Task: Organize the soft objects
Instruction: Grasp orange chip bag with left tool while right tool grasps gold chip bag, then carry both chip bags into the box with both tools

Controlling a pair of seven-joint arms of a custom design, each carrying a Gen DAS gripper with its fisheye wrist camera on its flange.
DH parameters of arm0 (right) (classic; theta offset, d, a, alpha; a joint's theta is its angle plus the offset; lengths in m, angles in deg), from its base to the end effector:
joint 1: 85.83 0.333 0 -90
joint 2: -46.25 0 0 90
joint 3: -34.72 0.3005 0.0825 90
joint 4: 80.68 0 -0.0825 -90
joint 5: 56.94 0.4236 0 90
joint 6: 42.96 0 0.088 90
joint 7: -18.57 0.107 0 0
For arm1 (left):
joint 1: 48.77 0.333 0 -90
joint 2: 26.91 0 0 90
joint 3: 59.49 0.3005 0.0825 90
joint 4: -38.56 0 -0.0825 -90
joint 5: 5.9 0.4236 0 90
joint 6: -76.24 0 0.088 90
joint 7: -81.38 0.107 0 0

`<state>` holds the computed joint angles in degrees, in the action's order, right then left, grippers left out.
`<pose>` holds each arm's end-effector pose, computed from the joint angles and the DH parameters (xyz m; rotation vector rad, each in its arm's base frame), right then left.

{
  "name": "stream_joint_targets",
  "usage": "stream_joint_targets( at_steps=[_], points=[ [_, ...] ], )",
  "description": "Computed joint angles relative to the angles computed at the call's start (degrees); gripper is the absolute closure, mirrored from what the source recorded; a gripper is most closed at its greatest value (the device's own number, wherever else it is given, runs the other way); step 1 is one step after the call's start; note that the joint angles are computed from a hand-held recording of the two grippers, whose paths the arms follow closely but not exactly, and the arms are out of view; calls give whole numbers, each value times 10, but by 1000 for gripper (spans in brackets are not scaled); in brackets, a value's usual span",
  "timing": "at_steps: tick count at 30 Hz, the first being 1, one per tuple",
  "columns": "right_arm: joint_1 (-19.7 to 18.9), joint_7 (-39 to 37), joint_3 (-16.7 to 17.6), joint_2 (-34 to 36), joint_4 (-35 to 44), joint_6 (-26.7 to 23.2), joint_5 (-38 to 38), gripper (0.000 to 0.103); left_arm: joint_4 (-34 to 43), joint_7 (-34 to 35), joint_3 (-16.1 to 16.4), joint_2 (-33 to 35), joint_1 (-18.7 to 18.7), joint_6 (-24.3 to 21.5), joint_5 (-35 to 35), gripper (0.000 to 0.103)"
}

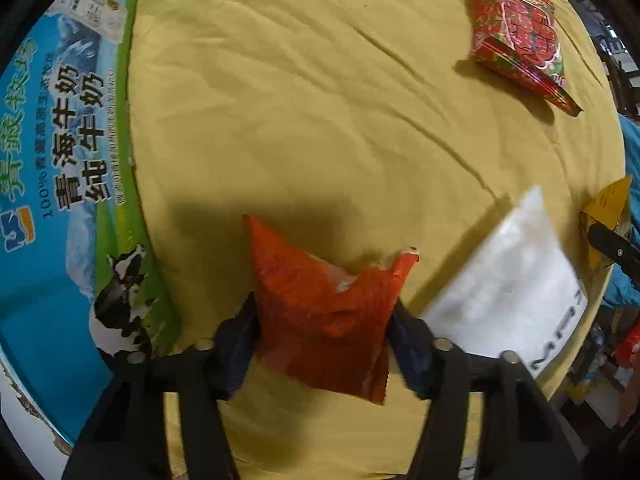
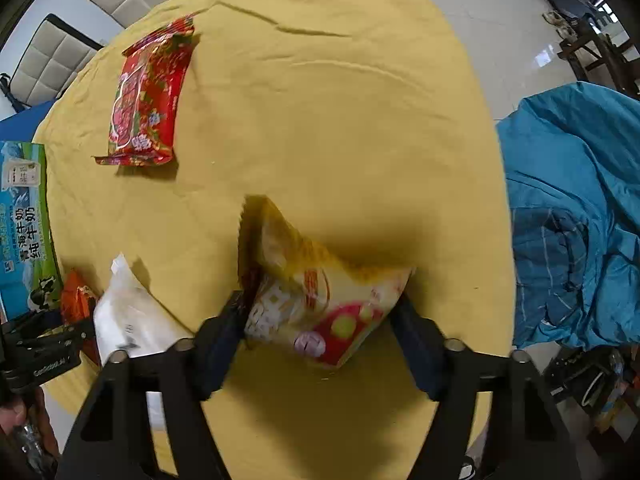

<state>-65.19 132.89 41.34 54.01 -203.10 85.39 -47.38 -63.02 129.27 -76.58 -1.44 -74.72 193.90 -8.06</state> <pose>0.5170 0.2717 0.3005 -2.1413 2.2630 0.2296 0.4896 -0.4458 0.2717 2.1216 -2.0755 -0.2065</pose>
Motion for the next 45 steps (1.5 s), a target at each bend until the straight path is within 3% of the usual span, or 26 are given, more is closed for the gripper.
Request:
stream_joint_targets(
  at_steps=[3,7,20,28,31,35,45],
  points=[
    [1,-1,1,5,1,3,3,45,-26,-3,-1,-21,4,19,-6,53],
    [5,10,1,2,-2,7,-6,50,-32,-21,1,-36,-12,28,26,55],
    [16,50,6,-54,-26,19,-21,54,-124,-61,-12,-163,-20,71,69,56],
    [32,54,17,-93,-23,30,-3,54,-166,-56,-17,-258,-6,97,45,56],
    [43,57,25,-102,-11,34,3,54,-166,-45,-3,-279,-4,96,39,56],
    [60,63,34,-106,13,38,7,55,-177,-37,-10,-297,15,125,37,56],
    [117,118,66,-56,132,33,-19,55,-282,13,14,-439,41,156,-7,56]
  ],
)
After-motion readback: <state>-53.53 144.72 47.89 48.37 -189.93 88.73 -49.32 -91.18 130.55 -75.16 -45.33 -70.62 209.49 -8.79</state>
